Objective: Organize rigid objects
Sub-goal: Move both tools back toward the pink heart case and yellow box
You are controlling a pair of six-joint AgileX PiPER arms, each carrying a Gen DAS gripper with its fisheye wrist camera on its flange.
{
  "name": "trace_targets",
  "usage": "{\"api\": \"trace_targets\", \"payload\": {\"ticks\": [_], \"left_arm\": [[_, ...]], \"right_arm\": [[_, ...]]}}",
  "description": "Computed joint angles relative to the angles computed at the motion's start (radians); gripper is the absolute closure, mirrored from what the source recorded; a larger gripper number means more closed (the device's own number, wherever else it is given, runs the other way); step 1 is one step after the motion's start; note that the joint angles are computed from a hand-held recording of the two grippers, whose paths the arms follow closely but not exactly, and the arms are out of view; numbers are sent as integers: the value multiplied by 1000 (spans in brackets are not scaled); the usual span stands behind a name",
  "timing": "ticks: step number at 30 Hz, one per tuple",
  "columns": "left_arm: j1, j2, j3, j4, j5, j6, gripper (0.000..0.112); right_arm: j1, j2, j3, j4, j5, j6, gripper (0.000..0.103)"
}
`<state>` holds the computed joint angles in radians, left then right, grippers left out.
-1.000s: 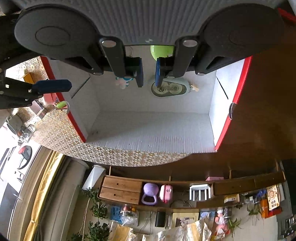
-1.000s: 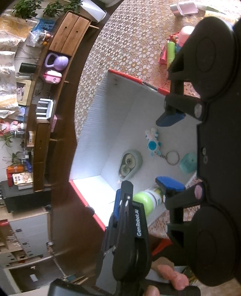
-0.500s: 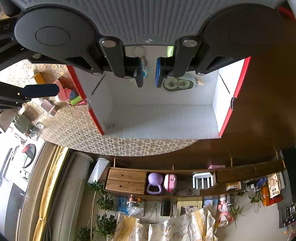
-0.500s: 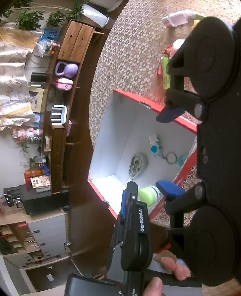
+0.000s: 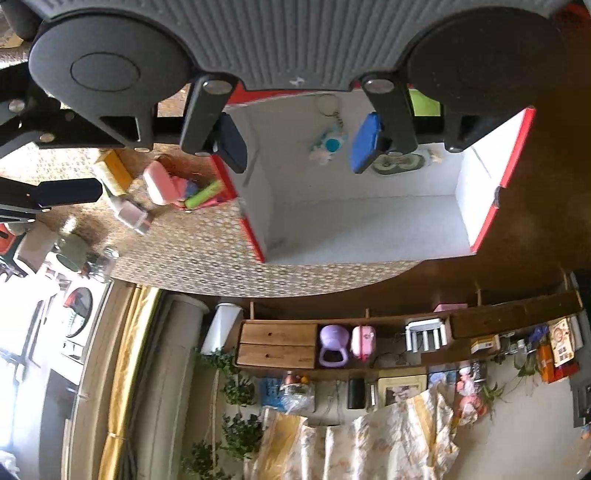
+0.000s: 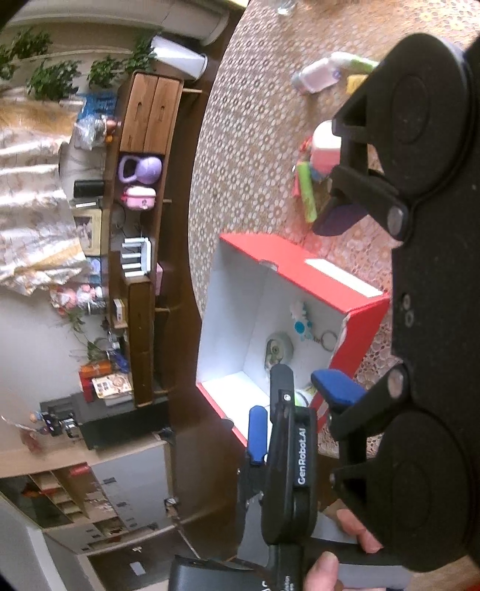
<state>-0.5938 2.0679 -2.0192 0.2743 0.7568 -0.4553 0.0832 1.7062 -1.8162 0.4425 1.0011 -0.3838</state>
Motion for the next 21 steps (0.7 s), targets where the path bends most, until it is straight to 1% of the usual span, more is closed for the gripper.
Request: {"api": "trace_targets", "payload": {"ticks": [3,4,6,10,13,14,17,19,21], "left_arm": [[-38,0,0,31,-6,-23,50],[-50,1,1,35,-9,-30,46],[-71,-5,16,42,-26,-51,43],[-112,13,-5,33,-35,-52,43],[-146,32,-31,55,-32,-65,43],[-155,41,-43,52,-32,-67,43],[-176,77,-96,39,-26,-70,34],[-191,111,-148,49,-8,-83,29],[-200,151,-211,43,13,-81,28]], "right_arm": [[-44,-58,78,20,-29,-40,21],[-61,-72,97,32,-34,-54,20],[-104,-103,141,62,-43,-91,18],[-177,-166,238,100,-75,-161,16],[-228,-194,292,131,-90,-212,14],[-247,-206,316,143,-98,-236,14],[-301,-220,353,169,-97,-294,14],[-336,-224,375,184,-96,-334,14],[-360,-228,397,186,-109,-366,14]]}}
